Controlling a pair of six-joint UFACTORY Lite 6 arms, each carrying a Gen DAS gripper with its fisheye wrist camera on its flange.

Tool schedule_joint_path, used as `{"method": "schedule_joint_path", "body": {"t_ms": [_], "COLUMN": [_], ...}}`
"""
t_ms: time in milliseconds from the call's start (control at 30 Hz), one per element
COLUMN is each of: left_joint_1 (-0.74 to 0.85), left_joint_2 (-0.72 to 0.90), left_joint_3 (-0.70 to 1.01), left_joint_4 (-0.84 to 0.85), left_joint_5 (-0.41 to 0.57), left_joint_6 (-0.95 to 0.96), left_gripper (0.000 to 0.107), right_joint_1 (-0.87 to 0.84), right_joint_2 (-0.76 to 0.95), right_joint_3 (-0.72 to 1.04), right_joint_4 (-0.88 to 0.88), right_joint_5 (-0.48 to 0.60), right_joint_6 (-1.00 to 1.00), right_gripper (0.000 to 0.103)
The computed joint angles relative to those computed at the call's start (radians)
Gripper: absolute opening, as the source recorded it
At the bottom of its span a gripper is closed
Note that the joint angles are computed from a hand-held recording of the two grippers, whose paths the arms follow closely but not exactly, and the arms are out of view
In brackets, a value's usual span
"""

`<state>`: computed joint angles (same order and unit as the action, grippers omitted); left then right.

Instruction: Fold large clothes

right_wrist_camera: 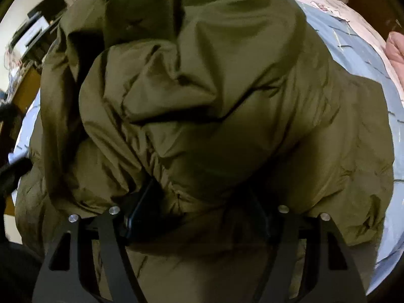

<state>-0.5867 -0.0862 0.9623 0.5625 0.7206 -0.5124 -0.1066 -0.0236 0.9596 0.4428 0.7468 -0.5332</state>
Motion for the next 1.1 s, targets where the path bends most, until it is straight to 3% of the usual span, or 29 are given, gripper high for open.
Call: {"method": "schedule_joint_path", "body": {"t_ms": [100, 200, 300, 400, 533, 667, 800, 967, 1033, 1100], "left_joint_1": [0.045, 0.041, 0.027, 0.053, 0.142, 0.158, 0.160, 0.115, 0.104, 0.124], "left_joint_2": [0.111, 0.181, 0.196, 0.182, 0.190, 0.211, 0.219, 0.094, 0.081, 0.111], "left_joint_3": [0.064, 0.092, 0.090, 0.073, 0.068, 0.061, 0.086, 0.031, 0.032, 0.053], "left_joint_4": [-0.097, -0.119, -0.105, -0.154, -0.259, -0.201, -0.213, 0.005, 0.064, 0.007], "left_joint_5": [-0.007, 0.001, 0.009, 0.004, -0.019, -0.053, -0.031, -0.060, -0.065, -0.066], "left_joint_6": [0.037, 0.040, 0.034, 0.072, 0.168, 0.122, 0.142, -0.023, -0.079, -0.030], "left_gripper": [0.084, 0.084, 0.084, 0.088, 0.090, 0.092, 0.093, 0.093, 0.093, 0.093], "right_joint_1": [-0.147, -0.212, -0.121, 0.012, 0.086, 0.059, 0.050, -0.059, -0.061, -0.018], "right_joint_2": [-0.063, -0.079, 0.032, 0.256, 0.527, 0.748, 0.690, 0.355, 0.255, 0.201], "right_joint_3": [0.056, 0.171, 0.345, 0.530, 0.769, 0.923, 0.861, 0.558, 0.477, 0.373], "right_joint_4": [0.244, 0.353, 0.210, 0.025, -0.141, -0.161, -0.118, 0.110, 0.065, -0.123], "right_joint_5": [0.089, 0.089, 0.090, 0.117, 0.034, -0.008, 0.004, 0.068, 0.111, 0.076], "right_joint_6": [-0.130, -0.182, -0.030, 0.134, 0.343, 0.400, 0.327, 0.036, 0.014, 0.066], "right_gripper": [0.071, 0.071, 0.071, 0.071, 0.071, 0.075, 0.078, 0.078, 0.078, 0.078]}}
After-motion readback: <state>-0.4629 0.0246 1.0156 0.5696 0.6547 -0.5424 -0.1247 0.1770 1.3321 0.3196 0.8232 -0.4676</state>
